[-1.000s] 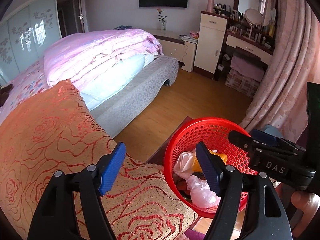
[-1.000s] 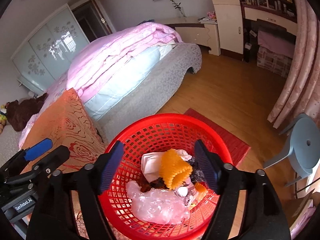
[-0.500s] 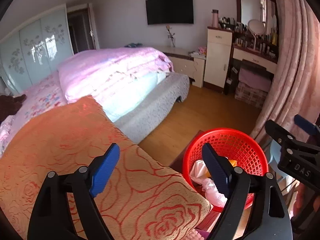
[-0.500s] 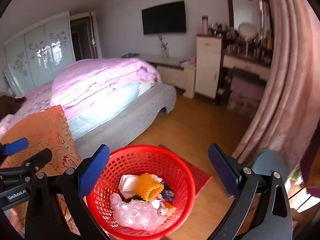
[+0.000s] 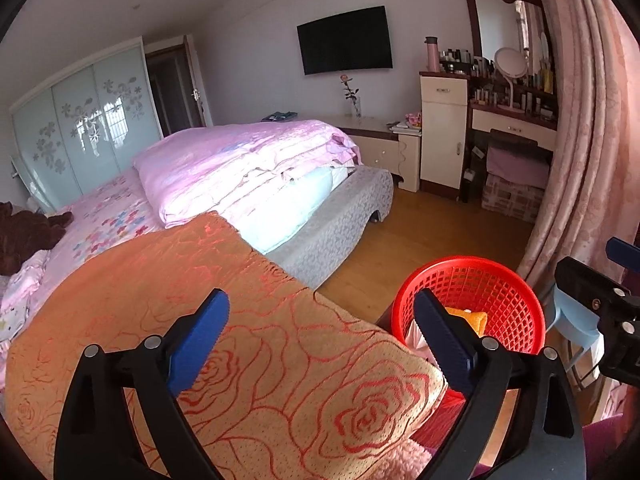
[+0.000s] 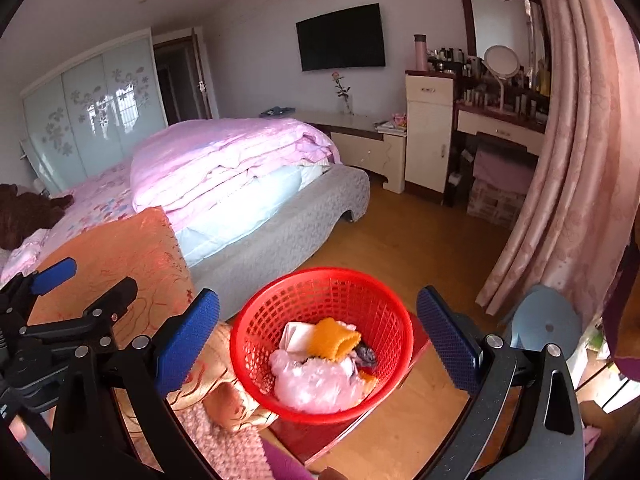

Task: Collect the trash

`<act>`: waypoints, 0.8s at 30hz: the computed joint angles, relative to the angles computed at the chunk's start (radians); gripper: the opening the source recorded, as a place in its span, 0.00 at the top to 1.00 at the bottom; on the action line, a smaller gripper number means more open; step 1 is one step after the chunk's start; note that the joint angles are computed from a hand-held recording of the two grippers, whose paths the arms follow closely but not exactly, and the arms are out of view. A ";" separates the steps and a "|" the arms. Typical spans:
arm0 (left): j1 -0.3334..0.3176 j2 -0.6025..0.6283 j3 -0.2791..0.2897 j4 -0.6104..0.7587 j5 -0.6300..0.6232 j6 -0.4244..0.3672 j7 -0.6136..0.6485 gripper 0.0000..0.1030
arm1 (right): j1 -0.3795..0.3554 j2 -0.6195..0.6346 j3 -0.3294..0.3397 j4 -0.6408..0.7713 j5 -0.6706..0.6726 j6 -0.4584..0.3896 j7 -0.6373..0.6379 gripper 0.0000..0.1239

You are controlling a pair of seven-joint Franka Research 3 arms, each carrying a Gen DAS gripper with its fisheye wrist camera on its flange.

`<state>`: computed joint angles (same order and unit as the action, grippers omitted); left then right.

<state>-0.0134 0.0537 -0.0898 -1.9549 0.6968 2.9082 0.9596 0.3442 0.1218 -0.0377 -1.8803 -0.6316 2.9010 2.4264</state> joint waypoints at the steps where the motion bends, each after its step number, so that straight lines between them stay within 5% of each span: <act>1: 0.002 -0.002 -0.001 -0.005 -0.016 0.001 0.012 0.13 | 0.001 0.000 -0.001 -0.001 -0.005 0.001 0.004 0.22; 24: 0.024 -0.034 -0.003 -0.062 -0.054 0.017 0.012 0.13 | 0.017 0.034 -0.007 0.002 0.099 0.002 -0.078 0.22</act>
